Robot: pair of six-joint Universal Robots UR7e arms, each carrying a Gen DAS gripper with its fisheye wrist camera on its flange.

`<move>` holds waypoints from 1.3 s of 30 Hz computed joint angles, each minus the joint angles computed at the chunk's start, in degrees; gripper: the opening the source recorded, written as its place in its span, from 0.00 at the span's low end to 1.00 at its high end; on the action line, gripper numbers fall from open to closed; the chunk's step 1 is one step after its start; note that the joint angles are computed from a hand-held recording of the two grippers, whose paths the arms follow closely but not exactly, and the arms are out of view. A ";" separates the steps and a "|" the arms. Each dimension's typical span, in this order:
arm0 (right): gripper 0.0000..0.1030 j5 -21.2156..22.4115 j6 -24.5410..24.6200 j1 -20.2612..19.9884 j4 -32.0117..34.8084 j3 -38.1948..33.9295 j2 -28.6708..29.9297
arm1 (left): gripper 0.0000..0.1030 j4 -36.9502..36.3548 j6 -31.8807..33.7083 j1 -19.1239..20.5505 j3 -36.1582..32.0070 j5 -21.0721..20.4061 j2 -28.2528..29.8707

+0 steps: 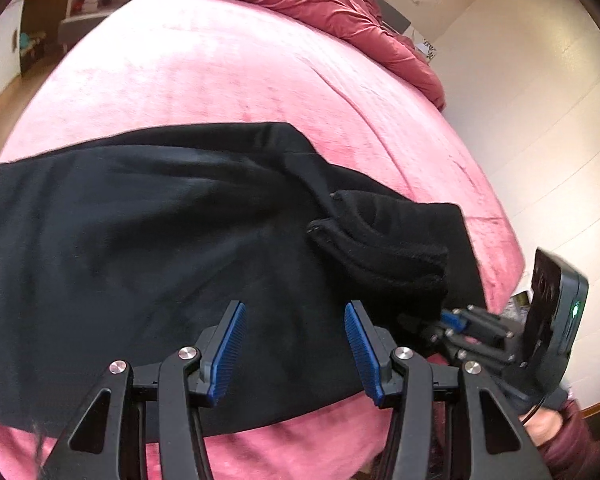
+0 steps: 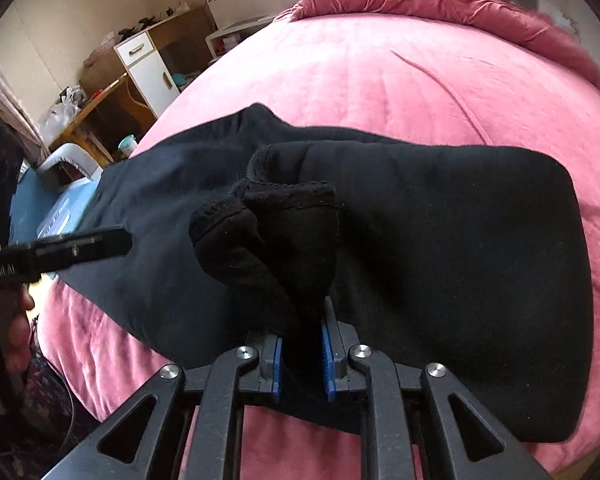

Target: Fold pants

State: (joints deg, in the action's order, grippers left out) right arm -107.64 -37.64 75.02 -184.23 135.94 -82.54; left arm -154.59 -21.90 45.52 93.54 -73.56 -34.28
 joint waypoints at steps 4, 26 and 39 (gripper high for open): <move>0.47 5.14 1.26 -1.18 6.91 1.39 -4.52 | 0.52 1.54 -1.63 1.03 -3.54 -4.97 2.14; 0.59 6.88 11.53 -19.70 4.29 10.14 -28.62 | 0.18 9.42 -0.46 -0.17 -13.13 -10.62 10.01; 0.57 -3.11 7.23 -9.26 -5.89 7.43 -15.99 | 0.16 8.26 -0.08 -1.32 -8.22 -5.94 8.01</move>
State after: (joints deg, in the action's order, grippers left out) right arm -110.75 -30.41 65.76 -190.12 143.37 -98.54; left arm -146.33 -21.97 44.20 85.33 -79.50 -26.27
